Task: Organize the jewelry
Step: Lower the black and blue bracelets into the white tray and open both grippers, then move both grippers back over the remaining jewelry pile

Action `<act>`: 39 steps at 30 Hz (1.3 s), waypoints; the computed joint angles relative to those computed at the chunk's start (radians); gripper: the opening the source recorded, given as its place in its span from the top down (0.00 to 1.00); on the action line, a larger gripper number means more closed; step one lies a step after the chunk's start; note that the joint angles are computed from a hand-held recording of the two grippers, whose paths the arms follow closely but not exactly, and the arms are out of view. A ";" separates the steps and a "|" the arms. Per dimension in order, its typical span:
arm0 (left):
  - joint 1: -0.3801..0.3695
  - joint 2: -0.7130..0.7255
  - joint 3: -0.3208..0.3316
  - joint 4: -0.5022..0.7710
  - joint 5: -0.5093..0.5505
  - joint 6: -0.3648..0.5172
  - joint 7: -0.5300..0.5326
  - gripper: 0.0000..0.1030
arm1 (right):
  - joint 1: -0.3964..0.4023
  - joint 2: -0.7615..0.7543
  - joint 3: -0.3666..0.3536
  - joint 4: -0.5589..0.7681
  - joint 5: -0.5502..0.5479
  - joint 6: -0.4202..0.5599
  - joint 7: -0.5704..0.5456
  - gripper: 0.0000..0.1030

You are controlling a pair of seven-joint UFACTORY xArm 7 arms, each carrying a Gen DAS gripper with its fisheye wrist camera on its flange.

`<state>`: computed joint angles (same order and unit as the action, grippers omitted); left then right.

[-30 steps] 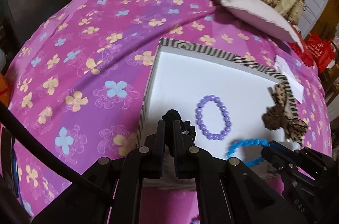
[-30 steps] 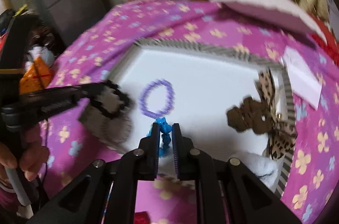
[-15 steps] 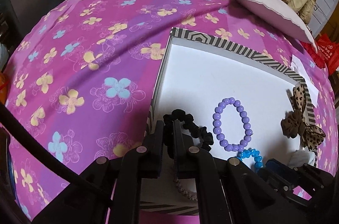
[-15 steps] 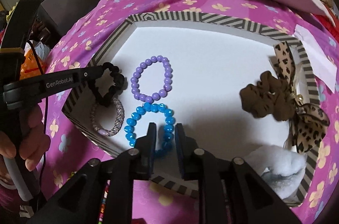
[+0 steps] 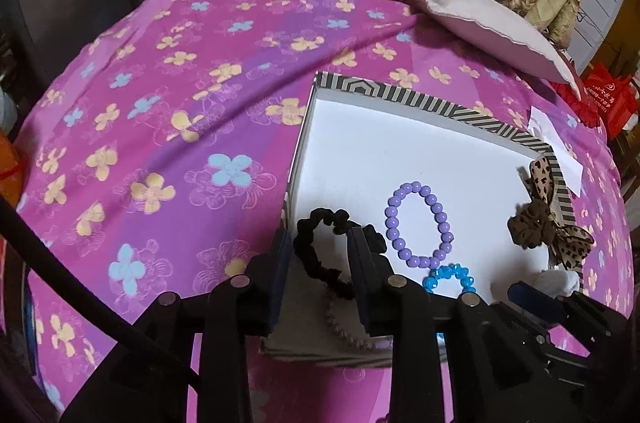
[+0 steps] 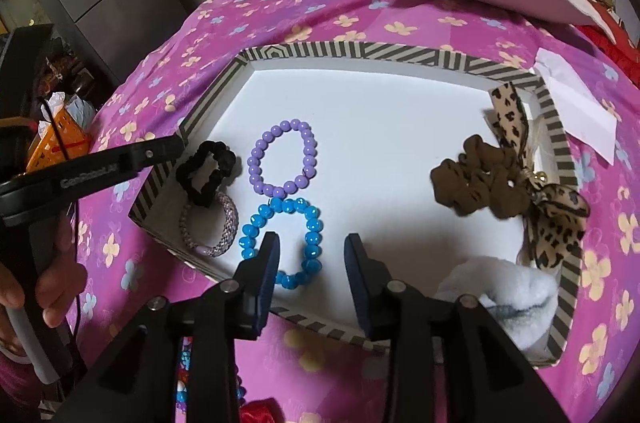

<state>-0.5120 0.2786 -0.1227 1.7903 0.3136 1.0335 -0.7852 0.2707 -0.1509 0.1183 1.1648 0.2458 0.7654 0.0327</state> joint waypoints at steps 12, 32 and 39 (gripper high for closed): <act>-0.018 -0.097 -0.024 -0.089 0.077 0.001 -0.056 0.60 | 0.002 -0.073 0.005 -0.032 -0.036 0.001 0.038 0.56; -0.002 -0.221 -0.084 -0.229 0.095 -0.002 -0.119 0.60 | 0.012 -0.225 0.000 -0.130 -0.064 0.024 0.056 0.48; 0.027 -0.311 -0.105 -0.332 0.019 -0.039 -0.114 0.60 | 0.026 -0.343 -0.013 -0.225 -0.054 0.072 0.014 0.47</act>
